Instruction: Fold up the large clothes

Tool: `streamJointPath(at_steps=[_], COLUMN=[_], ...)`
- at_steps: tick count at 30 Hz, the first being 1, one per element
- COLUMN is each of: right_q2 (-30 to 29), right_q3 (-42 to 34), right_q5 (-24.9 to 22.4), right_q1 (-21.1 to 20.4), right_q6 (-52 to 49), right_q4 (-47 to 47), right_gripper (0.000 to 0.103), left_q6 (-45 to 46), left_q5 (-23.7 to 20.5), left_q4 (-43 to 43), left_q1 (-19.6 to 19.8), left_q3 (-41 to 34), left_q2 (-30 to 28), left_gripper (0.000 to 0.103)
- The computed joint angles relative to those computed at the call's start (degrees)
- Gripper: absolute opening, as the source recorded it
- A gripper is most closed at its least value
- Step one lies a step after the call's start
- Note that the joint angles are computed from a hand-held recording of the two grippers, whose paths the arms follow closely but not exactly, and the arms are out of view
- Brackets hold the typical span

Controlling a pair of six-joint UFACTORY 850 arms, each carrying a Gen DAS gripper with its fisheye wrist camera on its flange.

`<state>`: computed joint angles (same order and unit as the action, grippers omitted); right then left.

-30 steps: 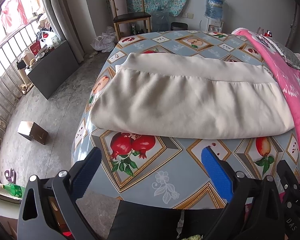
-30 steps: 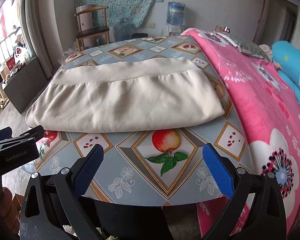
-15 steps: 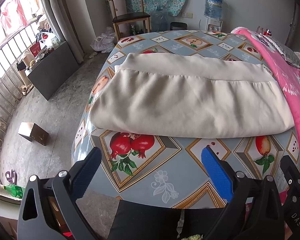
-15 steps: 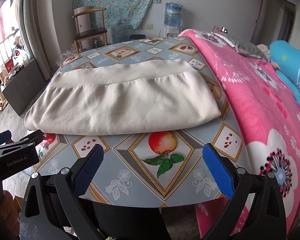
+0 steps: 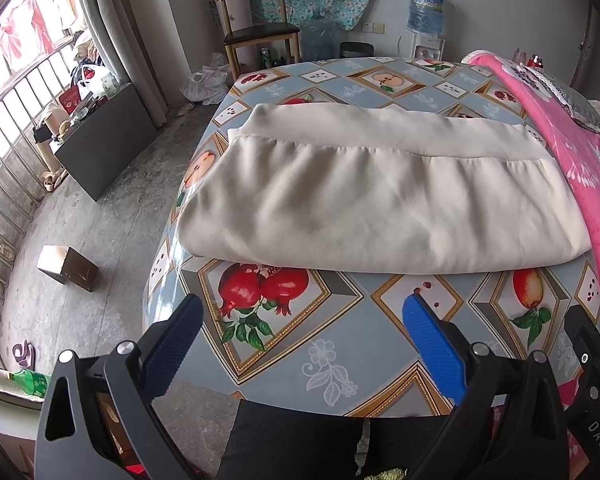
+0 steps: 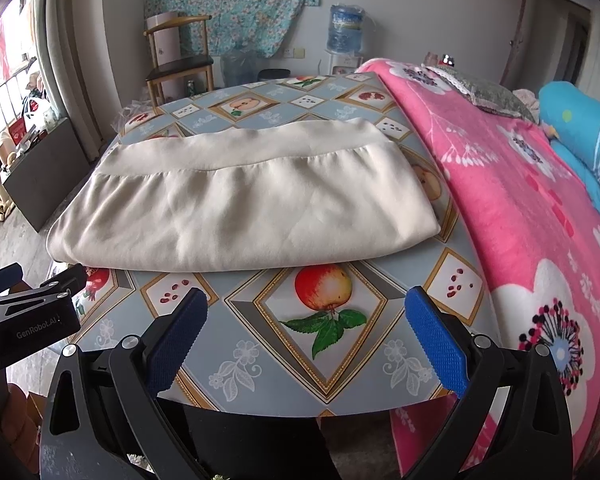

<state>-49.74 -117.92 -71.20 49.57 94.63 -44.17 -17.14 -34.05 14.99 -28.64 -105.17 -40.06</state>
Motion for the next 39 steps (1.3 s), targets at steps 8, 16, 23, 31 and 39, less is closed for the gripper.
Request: streamJointPath(at_steps=[8,16,23,31,39], right_q2=[0.6,1.1,1.7,2.0,1.3], right_q3=[0.9,1.6,2.5,3.0,1.9], right_q5=[0.8,0.9,1.3,1.4,0.9], right_q1=[-0.2,-0.3,-0.6,-0.5,-0.5], right_q6=[0.0,-0.5,-0.3,-0.2,-0.6], right_q4=[0.0,0.1,0.2,0.3,0.4], right_gripper=[0.096,0.096,0.096,0.096,0.096], left_q6=[-1.0,-0.7,0.2,1.0,1.3], left_q5=[-1.5,-2.2,-1.8,-1.8,-1.9], left_q4=[1.4,1.1,0.3,-0.9,-1.2], left_q1=[-0.3,-0.6,-0.7,-0.6,-0.5], left_q3=[-1.6,-1.9,-1.7,-1.7,-1.8], left_q2=[-1.3,-1.5,-1.3,-1.2,-1.3], left_gripper=[0.098,0.098,0.098,0.098,0.098])
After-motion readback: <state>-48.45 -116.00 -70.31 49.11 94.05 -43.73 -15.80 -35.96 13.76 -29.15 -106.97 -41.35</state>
